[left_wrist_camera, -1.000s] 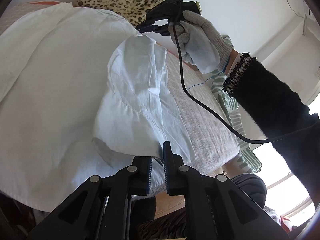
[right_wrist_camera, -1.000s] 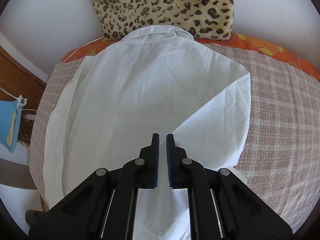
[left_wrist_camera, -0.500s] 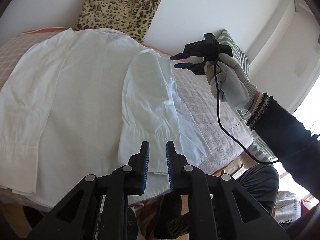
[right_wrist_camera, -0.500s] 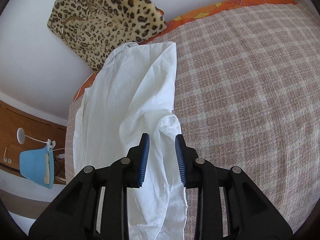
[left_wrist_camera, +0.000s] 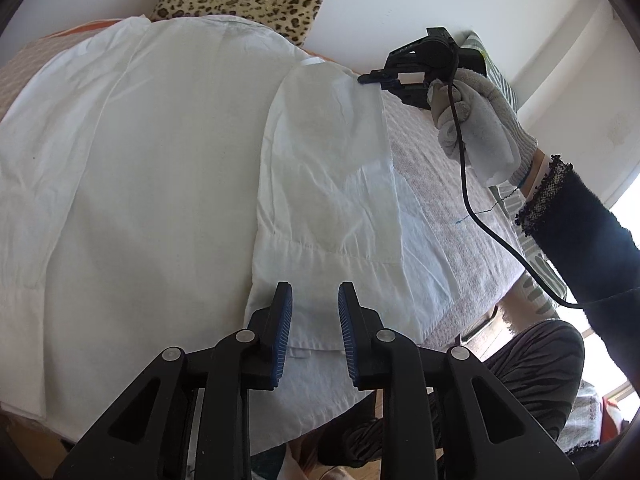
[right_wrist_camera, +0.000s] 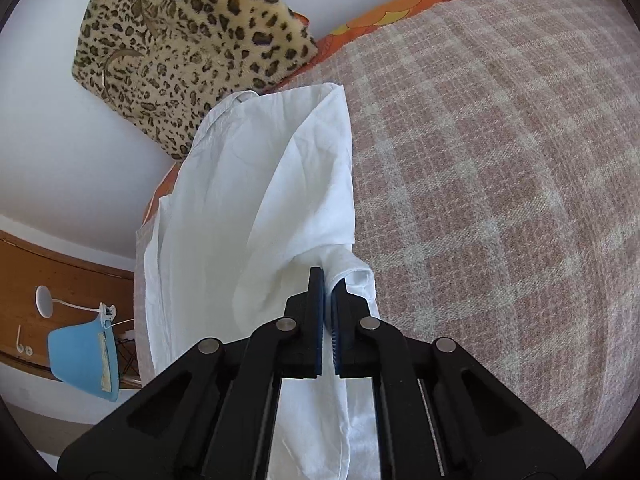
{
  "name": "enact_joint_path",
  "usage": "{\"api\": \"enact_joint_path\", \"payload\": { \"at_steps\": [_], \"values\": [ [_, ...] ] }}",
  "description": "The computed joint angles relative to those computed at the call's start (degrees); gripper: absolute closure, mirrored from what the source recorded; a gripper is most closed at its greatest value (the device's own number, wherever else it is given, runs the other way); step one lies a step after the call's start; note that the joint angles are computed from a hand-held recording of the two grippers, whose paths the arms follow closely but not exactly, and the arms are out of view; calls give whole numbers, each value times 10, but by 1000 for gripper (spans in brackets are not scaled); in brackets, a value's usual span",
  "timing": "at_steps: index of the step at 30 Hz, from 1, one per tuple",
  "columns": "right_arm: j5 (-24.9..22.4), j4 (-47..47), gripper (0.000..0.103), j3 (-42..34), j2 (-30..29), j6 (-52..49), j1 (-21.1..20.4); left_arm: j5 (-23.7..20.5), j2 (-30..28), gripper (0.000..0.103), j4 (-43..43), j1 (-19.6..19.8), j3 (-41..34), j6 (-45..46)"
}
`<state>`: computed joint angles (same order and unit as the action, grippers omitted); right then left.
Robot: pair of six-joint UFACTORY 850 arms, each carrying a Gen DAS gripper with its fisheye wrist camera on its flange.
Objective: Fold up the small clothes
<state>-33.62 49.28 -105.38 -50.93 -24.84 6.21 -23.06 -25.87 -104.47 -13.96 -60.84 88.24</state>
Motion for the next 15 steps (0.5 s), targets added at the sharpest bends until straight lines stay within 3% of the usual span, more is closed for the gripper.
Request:
{"api": "enact_joint_path", "payload": {
  "at_steps": [7,10,15],
  "values": [
    [4,-30,99,-3,-9,23,-17,-5,22,81,-28,7,14,10],
    [-3,-22,99,-5,-14,14,-19,-10,36,72,-37,10,21,5],
    [-14,-20,99,-11,-16,10,-20,19,25,52,82,-27,-15,-54]
  ]
}}
